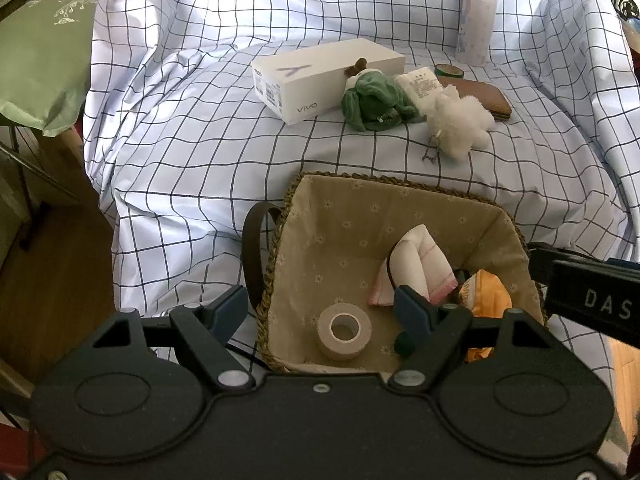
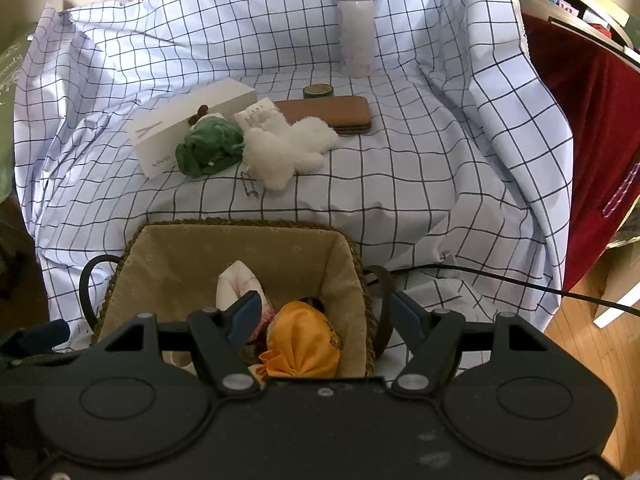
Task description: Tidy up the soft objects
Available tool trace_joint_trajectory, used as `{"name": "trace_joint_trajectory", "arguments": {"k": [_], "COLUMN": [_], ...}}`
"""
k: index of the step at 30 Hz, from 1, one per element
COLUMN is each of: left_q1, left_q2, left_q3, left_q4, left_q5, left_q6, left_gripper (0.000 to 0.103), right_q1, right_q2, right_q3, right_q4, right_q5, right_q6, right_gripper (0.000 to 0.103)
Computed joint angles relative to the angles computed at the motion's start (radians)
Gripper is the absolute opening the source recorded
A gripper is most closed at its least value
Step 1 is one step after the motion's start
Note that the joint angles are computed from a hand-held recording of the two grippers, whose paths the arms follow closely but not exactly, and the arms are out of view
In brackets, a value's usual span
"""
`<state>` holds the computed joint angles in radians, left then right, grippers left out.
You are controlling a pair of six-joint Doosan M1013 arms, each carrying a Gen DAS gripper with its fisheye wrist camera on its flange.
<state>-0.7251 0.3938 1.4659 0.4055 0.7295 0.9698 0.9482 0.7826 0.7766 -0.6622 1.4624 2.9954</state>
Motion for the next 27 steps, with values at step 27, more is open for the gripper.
{"name": "trace_joint_trajectory", "arguments": {"k": [27], "left_q1": [0.003], "left_q2": [0.003], "left_q3": [-0.002], "left_q4": [-0.021], "left_q5": [0.012], "left_q6": [0.011], "left_gripper": [0.077], "right_q1": [-0.003], "right_q2": [0.003], "right_q3": [-0.005], "right_q4": [0.031], "right_q5": [0.010], "right_q6": [-0.012], "right_gripper": [0.071]}}
